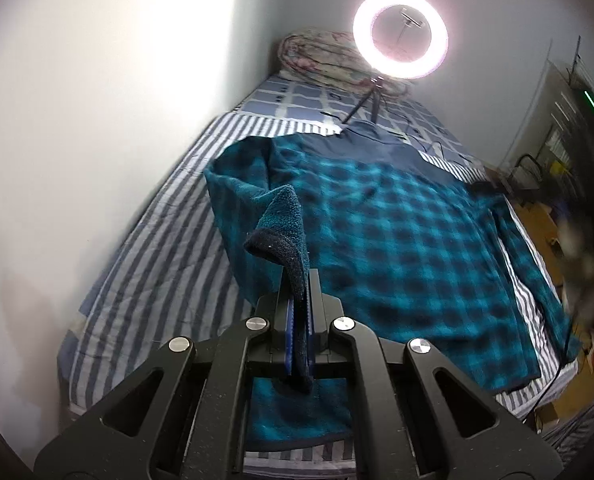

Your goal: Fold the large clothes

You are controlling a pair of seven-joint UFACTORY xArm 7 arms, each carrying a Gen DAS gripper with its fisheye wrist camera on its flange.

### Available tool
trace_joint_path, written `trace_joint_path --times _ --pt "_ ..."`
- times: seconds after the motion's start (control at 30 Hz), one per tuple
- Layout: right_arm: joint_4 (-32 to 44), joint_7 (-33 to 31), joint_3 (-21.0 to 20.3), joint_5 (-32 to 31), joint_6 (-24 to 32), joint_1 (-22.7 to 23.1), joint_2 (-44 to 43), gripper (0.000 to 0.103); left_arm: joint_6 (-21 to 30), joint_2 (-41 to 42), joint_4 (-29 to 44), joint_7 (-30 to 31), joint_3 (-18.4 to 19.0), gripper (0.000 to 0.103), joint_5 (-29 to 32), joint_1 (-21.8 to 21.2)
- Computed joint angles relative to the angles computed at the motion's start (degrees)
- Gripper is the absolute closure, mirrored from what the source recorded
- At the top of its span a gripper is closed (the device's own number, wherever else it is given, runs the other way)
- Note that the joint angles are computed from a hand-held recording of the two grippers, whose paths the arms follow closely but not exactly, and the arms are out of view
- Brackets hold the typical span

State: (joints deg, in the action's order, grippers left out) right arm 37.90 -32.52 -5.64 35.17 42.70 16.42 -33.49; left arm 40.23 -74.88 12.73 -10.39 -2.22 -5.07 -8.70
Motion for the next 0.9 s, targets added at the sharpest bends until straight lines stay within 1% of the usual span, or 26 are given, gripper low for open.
trace_joint_path --times 0.07,0.1,0.13,0.17,0.2,0.23,0.37,0.47,0.57,0.67,0.77,0.9 --pt "6.4 0.1 0.5 1.3 0.4 1.7 7.2 0.062 -0.3 0.1 -0.4 0.2 -0.1 0.101 0.1 -0.1" --pt "10.3 0.7 1.4 1.9 0.8 2.2 11.6 0.062 -0.3 0.3 -0.4 0.5 0.5 0.101 0.1 -0.2" --pt "13.3 1.3 2.3 2.3 1.2 2.3 15.0 0.062 -0.8 0.5 -0.6 -0.2 -0.2 0.101 -0.3 -0.4" --pt "18.2 2.5 3.8 2.1 2.4 2.4 20.3 0.063 -1.3 0.8 -0.8 -0.4 -0.4 0.101 -0.3 -0.4" --pt "20.8 3.5 5.1 1.6 2.7 2.1 23.1 0.063 -1.5 0.7 -0.9 -0.5 -0.4 0.101 -0.2 -0.3" --pt "25.3 5.4 6.9 0.3 2.9 2.0 28.0 0.063 -2.2 1.2 -1.1 -0.8 -0.7 0.101 -0.3 -0.4" --pt "37.3 11.9 12.3 -4.8 3.0 1.9 40.9 0.064 -2.1 0.6 -1.6 -0.6 -0.3 0.101 0.3 -0.2" --pt "45.7 16.5 14.9 -10.6 3.4 2.9 49.5 0.065 -2.0 0.8 -1.9 -0.1 0.6 0.101 0.4 0.0" --pt "53.8 21.3 16.1 -15.5 4.8 4.3 57.0 0.065 -2.0 1.1 -1.9 0.0 0.6 0.101 0.2 -0.2" --pt "60.4 25.6 16.1 -19.8 6.0 5.9 63.1 0.064 -2.1 1.2 -1.8 0.3 0.4 0.101 0.1 -0.4" --pt "67.2 29.3 15.8 -23.0 8.2 7.2 68.8 0.064 -2.2 1.4 -1.6 0.6 0.3 0.101 0.4 -0.4" --pt "73.8 32.4 15.6 -25.4 10.1 8.5 74.3 0.064 -2.2 1.0 -1.8 1.1 0.4 0.101 0.6 -0.3"
